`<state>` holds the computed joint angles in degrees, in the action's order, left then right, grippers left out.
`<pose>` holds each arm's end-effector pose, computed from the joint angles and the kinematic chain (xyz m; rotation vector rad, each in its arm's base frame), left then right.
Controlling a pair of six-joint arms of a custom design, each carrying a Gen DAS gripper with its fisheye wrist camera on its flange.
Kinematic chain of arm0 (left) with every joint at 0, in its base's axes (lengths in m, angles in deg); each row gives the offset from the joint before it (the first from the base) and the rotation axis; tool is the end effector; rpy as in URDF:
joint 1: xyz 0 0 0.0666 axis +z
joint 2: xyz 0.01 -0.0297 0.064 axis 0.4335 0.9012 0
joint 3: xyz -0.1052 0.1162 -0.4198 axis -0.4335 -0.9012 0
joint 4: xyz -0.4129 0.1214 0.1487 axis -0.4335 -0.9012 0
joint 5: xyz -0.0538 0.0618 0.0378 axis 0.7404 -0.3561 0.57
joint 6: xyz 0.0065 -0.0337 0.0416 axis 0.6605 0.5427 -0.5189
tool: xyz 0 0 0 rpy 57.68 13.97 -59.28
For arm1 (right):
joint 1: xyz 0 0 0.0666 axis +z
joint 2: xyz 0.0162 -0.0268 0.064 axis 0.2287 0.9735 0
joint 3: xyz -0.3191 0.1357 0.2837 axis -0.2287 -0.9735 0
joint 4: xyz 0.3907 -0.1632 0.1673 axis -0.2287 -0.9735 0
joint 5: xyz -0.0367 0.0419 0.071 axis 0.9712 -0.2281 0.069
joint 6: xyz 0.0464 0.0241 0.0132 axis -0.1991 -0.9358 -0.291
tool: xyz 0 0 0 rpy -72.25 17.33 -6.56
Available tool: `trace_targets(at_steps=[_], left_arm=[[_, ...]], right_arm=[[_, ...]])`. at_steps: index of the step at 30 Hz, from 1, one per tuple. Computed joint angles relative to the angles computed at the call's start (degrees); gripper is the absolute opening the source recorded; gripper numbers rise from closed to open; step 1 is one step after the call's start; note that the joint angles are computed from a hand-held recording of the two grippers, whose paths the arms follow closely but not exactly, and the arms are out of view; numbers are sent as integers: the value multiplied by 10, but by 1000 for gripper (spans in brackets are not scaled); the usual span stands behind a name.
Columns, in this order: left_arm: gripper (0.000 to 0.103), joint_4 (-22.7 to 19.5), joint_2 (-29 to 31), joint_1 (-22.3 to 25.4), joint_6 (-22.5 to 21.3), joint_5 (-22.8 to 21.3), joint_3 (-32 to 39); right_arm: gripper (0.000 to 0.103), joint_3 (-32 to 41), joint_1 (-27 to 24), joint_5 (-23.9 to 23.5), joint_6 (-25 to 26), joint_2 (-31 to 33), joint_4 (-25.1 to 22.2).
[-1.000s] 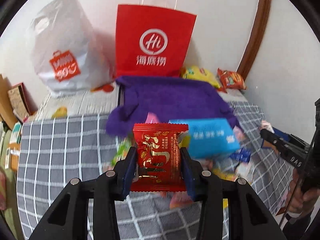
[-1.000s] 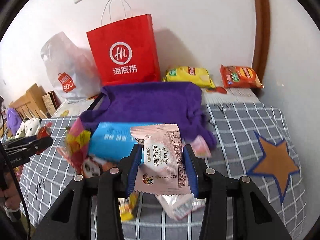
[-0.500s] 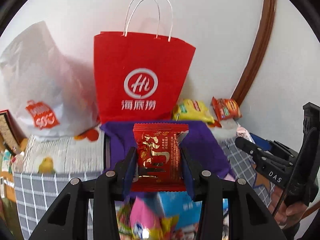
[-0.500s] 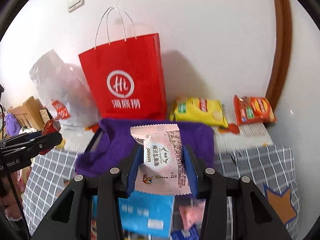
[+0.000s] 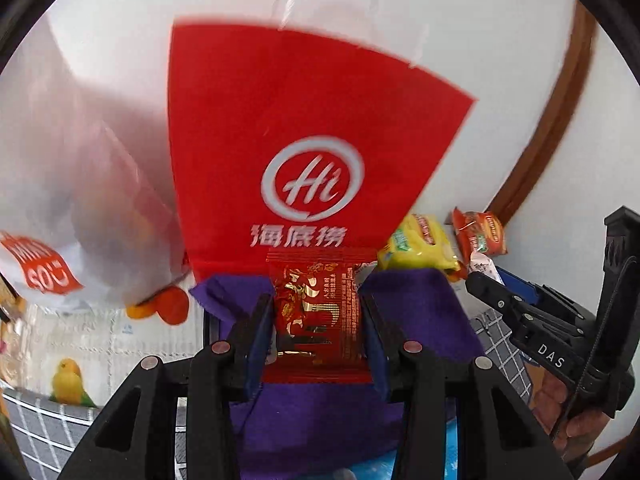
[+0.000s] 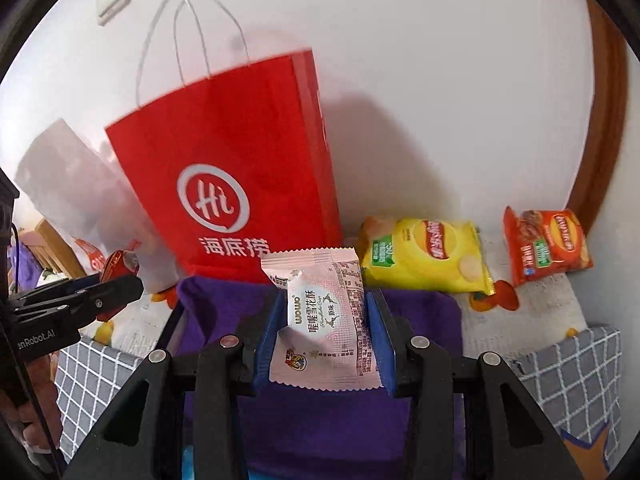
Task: Organize snacks
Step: 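Carry the red candy packet and pink wafer packet over the purple towel with both tools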
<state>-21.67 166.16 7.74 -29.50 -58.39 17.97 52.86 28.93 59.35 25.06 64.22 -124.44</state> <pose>0.5518 -0.1743 0.5929 -0.2859 2.3452 -0.2435 0.6255 0.1842 0.5708 -0.4920 2.2538 0.3907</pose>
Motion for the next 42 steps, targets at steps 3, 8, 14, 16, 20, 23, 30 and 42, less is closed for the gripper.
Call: trace_targets(at_steps=[3, 8, 14, 16, 20, 23, 30, 42], left_arm=[[40, 17, -1, 14, 19, 20, -21], [40, 8, 14, 21, 14, 39, -24], [40, -15, 34, 19, 9, 54, -13], [40, -20, 38, 19, 9, 53, -10], [40, -28, 44, 20, 8, 51, -6], [40, -33, 46, 21, 10, 50, -4], [40, -43, 51, 24, 14, 51, 1], [40, -60, 68, 21, 13, 62, 14]], right_arm=[[42, 0, -3, 4, 5, 16, -2], [42, 9, -4, 18, 42, 40, -26], [42, 19, -8, 20, 56, 59, -53], [42, 19, -6, 28, 63, 61, -57], [42, 24, -5, 37, 70, 69, -68], [43, 29, -4, 46, 71, 75, -80], [43, 35, -3, 60, 74, 83, -92], [43, 35, -2, 66, 77, 82, -95]])
